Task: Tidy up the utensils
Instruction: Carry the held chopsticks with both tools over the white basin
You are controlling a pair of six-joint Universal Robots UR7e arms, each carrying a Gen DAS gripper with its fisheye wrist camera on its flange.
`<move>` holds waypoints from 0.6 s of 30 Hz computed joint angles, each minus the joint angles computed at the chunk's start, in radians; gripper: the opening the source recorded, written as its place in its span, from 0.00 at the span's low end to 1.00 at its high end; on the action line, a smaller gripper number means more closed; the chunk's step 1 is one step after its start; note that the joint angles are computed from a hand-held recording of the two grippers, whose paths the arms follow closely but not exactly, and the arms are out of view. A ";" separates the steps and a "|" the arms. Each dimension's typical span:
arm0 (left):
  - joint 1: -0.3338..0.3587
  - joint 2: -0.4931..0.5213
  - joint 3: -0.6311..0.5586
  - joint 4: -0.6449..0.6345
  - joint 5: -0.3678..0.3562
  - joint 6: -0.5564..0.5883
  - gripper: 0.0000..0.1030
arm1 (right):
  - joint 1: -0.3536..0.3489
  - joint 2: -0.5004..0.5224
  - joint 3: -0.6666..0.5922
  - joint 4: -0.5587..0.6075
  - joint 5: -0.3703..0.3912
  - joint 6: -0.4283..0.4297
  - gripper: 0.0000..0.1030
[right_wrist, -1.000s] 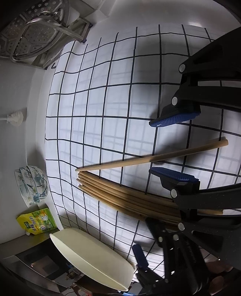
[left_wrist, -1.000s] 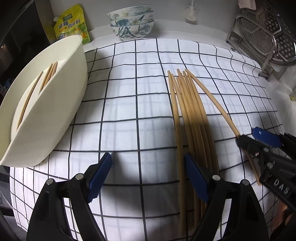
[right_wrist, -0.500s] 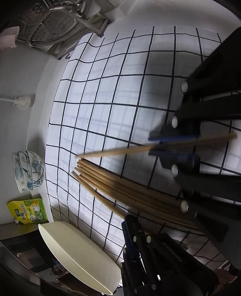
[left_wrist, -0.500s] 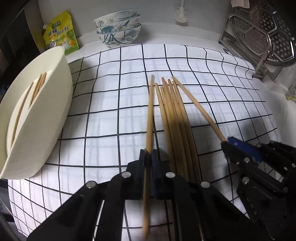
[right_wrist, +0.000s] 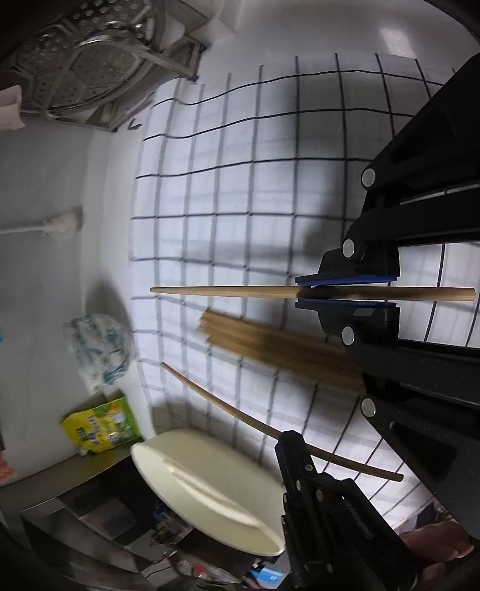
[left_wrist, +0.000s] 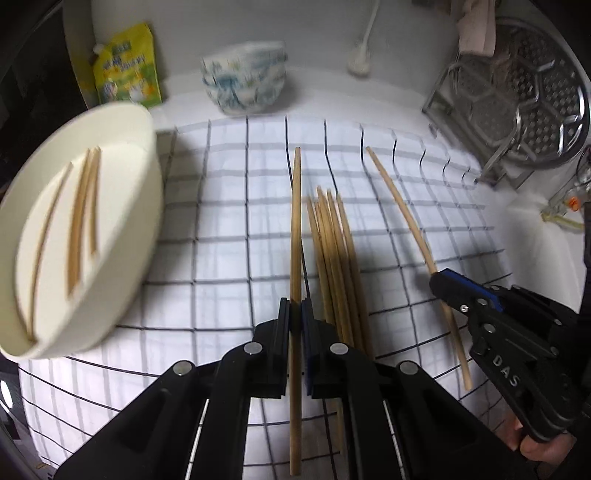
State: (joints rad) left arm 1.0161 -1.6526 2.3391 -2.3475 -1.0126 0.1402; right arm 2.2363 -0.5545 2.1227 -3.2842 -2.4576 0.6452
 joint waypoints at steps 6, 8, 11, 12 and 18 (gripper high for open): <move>-0.003 -0.050 -0.069 0.001 0.049 0.009 0.07 | 0.033 0.012 -0.121 0.017 0.011 -0.090 0.06; 0.014 -0.057 -0.103 -0.005 0.055 0.022 0.07 | 0.036 0.026 -0.168 0.021 0.030 -0.123 0.06; 0.050 -0.057 -0.157 -0.025 0.075 0.050 0.07 | 0.041 0.076 -0.290 0.043 0.058 -0.200 0.06; 0.063 -0.054 -0.174 -0.034 0.081 0.059 0.07 | 0.042 0.089 -0.318 0.049 0.064 -0.216 0.06; 0.168 0.014 -0.294 -0.082 0.099 0.136 0.07 | 0.028 0.214 -0.562 0.109 0.140 -0.323 0.06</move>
